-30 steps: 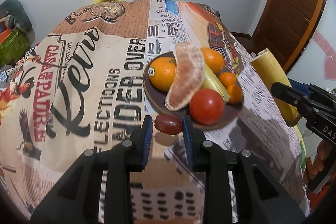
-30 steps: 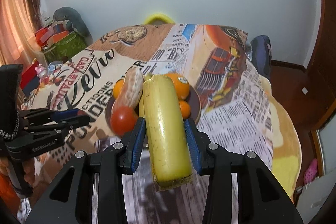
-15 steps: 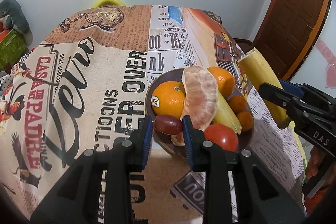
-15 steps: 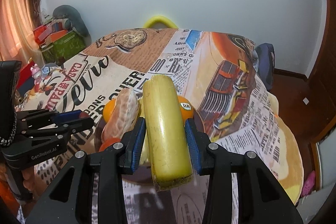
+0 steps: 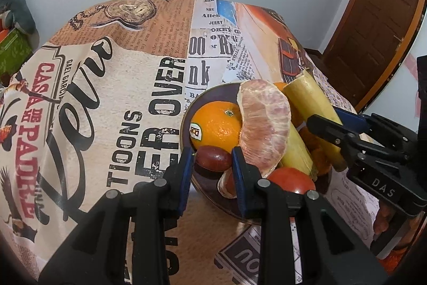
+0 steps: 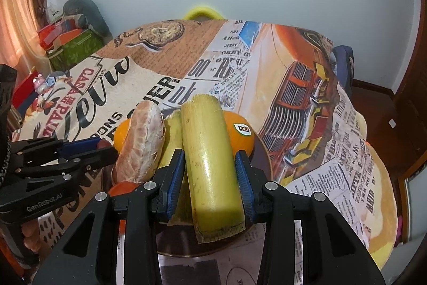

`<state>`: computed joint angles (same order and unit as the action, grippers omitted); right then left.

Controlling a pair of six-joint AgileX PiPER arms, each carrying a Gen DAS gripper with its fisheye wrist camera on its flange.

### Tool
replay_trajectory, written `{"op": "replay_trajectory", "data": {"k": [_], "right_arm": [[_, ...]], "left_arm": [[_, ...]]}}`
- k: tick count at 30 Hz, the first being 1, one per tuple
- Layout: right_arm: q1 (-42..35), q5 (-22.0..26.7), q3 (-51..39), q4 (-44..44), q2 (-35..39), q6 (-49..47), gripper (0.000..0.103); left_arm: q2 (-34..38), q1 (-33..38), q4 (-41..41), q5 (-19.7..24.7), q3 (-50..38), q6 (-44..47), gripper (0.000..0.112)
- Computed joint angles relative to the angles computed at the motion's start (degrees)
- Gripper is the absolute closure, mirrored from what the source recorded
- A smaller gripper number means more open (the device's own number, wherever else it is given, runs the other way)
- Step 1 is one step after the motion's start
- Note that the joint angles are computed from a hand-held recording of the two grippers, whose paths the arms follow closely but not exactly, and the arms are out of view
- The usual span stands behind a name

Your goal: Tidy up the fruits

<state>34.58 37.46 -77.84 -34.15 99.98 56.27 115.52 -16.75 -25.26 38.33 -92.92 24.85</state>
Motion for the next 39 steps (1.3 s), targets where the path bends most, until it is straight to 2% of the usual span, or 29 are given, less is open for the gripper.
{"op": "replay_trajectory", "data": {"k": [2,5,7,9,19,23,28,32,39], "right_arm": [[-0.1,0.0,-0.1,0.3,0.0,-0.5,0.067],[-0.3,-0.3,-0.1,1.0,0.1,-1.3,0.066],[-0.3,-0.2,-0.2,1.4,0.0,-1.8,0.066],[-0.3,0.0,-0.6,2.3,0.1,-3.1,0.066],[0.9,1.8,-1.9,2.5,0.1,-3.8,0.064],[2.7,4.0,-2.2,-0.8,-1.2,-1.2,0.064],[6.0,7.0,-1.4,-5.4,-5.6,3.7,0.064],[10.9,11.4,-1.3,-10.4,-9.4,9.0,0.064],[24.8,25.6,-4.1,-22.4,-13.8,18.6,0.064]], "left_arm": [[0.0,0.0,-0.1,-0.3,0.2,0.1,0.083],[0.2,0.2,0.3,-0.2,-0.1,-0.7,0.075],[0.5,0.6,0.6,-0.1,-0.4,-1.6,0.066],[0.9,1.2,-0.4,0.6,-0.8,-1.3,0.063],[-1.1,1.6,-1.6,0.7,0.8,0.2,0.063],[-3.9,2.1,-3.1,0.5,2.6,1.3,0.063],[-12.3,3.4,-6.0,0.0,8.0,4.6,0.063],[-20.2,4.6,-8.7,-0.4,12.3,7.4,0.063],[-36.3,7.6,-15.5,1.7,18.3,12.6,0.063]]}}
